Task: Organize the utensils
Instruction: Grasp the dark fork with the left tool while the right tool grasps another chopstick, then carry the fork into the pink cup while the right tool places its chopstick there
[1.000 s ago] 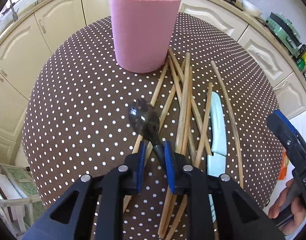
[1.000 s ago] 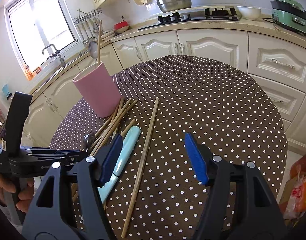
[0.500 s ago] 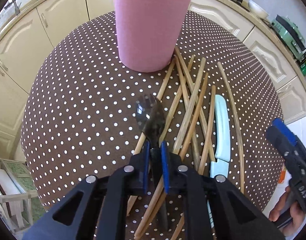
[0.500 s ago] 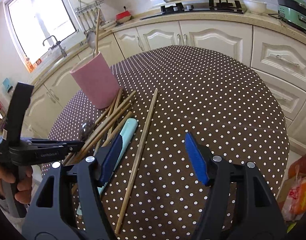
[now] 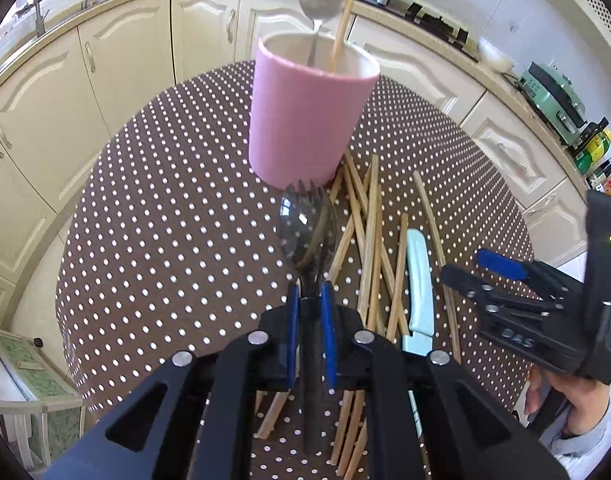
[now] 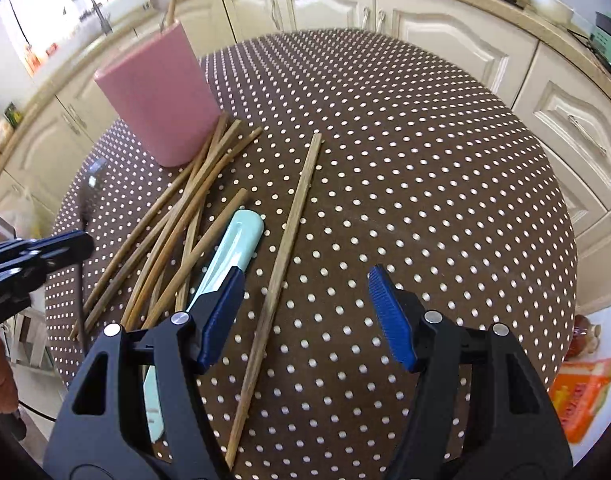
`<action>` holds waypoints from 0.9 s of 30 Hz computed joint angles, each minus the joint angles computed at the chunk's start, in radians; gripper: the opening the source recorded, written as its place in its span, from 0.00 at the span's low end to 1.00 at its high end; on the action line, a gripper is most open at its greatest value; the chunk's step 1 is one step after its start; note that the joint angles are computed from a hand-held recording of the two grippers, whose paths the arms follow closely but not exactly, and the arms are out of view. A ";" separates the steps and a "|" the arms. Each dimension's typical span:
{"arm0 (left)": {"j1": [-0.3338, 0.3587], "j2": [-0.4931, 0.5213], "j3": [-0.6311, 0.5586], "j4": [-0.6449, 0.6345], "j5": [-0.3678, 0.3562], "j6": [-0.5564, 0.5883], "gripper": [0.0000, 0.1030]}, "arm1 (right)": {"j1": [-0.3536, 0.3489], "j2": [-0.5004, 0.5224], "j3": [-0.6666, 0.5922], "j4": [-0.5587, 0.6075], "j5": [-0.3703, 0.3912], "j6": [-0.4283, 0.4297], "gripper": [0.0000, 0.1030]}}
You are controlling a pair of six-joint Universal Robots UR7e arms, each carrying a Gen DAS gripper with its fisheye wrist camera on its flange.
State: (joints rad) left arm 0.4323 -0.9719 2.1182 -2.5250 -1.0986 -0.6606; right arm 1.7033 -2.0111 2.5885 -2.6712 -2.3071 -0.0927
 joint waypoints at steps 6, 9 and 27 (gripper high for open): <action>0.005 -0.039 0.018 -0.039 0.008 0.042 0.10 | 0.003 0.085 -0.051 0.046 -0.043 0.050 0.15; 0.006 -0.047 0.009 -0.049 0.012 0.063 0.10 | -0.016 0.072 -0.054 0.038 -0.004 0.041 0.07; -0.108 -0.159 0.109 -0.442 0.089 0.302 0.10 | 0.230 -0.114 -0.020 -0.393 0.214 -0.131 0.06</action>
State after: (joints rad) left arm 0.3243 -1.1306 2.2276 -2.9674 -1.0097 -0.3585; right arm 1.9335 -2.1252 2.5690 -3.0639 -2.0934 -0.2239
